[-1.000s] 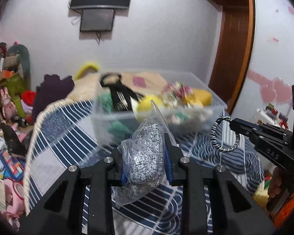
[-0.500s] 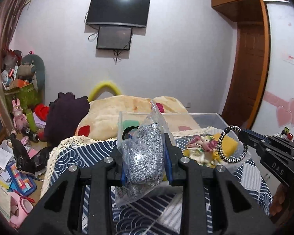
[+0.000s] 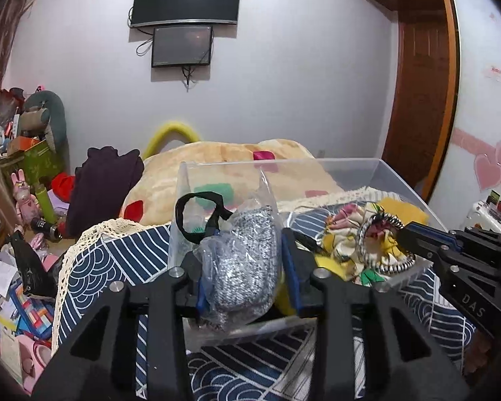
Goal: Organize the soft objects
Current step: 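Drop the scrubber bag and bracelet into the clear box with both tools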
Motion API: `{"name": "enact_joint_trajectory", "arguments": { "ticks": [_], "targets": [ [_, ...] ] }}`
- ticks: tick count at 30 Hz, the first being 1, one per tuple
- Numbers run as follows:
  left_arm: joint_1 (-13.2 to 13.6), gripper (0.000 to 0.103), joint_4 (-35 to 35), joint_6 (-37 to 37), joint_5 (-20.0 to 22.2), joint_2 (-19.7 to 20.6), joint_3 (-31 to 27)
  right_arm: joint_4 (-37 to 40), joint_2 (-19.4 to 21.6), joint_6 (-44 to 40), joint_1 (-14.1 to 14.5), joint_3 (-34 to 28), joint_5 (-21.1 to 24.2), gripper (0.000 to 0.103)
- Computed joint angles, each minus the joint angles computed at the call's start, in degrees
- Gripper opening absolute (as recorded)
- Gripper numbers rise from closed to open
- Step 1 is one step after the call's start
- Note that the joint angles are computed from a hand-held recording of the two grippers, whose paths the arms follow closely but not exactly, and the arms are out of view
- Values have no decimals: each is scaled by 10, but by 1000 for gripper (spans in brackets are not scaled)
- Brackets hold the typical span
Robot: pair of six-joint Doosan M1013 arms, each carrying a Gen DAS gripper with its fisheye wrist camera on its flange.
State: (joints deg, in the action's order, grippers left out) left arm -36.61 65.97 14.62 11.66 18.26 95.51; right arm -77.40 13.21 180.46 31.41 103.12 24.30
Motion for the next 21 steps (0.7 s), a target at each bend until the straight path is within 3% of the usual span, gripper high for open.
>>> {"name": "enact_joint_trajectory", "arguments": {
  "ticks": [3, 4, 11, 15, 21],
  "targets": [
    [3, 62, -61, 50, -12, -5, 7, -2, -6, 3, -2, 7, -1, 21],
    [3, 63, -56, 41, -15, -7, 10, -6, -8, 8, -3, 9, -4, 26],
    [3, 64, -35, 15, -17, -26, 26, -70, -27, 76, -3, 26, -10, 32],
    [-4, 69, 129, -148, -9, -46, 46, -141, -42, 141, 6, 39, -6, 39],
    [-18, 69, 308, -311, -7, -81, 72, -246, -67, 230, 24, 62, 9, 45]
  ]
}}
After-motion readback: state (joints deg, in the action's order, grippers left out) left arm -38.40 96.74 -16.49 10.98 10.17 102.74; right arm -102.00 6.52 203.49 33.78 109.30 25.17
